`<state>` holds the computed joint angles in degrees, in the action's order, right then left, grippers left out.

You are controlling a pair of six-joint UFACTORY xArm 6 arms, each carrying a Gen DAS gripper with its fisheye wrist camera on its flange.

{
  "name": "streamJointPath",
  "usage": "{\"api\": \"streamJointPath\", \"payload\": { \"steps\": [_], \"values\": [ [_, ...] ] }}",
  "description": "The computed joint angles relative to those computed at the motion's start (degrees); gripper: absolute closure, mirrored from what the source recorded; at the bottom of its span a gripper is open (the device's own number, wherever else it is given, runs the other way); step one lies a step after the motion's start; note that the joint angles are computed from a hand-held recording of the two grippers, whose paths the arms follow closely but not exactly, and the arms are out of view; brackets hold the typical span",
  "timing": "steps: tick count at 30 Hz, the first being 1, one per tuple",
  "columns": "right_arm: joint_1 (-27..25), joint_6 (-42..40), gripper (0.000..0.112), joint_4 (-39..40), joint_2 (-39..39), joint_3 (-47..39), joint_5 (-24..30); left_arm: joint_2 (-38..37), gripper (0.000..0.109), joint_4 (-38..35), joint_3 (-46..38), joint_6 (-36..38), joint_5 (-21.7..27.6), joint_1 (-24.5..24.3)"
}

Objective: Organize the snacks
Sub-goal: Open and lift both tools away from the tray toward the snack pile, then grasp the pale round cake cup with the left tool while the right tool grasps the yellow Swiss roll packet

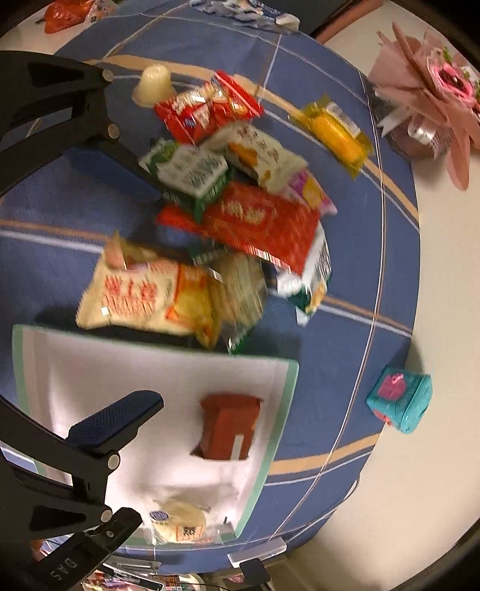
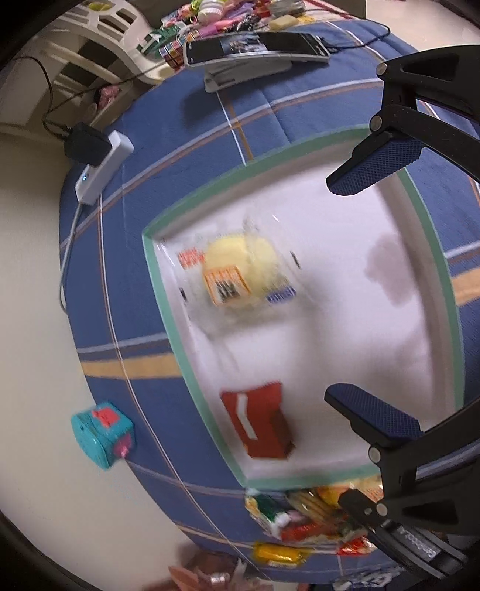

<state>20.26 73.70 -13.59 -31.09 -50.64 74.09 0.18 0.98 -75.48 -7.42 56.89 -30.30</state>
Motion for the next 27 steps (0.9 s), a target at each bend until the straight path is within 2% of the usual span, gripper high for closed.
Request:
{"api": "streamJointPath", "payload": {
  "steps": [5,13,18,22,27],
  "values": [
    [2.61,-0.36,0.009,1.18,2.98,-2.19,-2.2,-2.55,0.007,2.33,1.89,1.29,-0.21,2.31],
    [7.47,-2.17,0.009,0.68,11.59,-9.73,-5.12,-4.31,0.007,1.77,1.92,2.23,0.09,9.15],
    [9.76,-3.15,0.009,0.37,16.26,-14.06,-9.08,-4.26,0.007,0.6,0.55,1.6,-0.04,13.85],
    [10.8,-4.22,0.009,1.77,19.16,-15.67,-15.28,-4.52,0.007,-0.03,0.01,1.4,-0.34,17.01],
    [11.37,-5.53,0.009,2.68,22.46,-17.76,-18.28,-4.41,0.007,-1.28,-0.57,1.31,-1.16,20.25]
  ]
}}
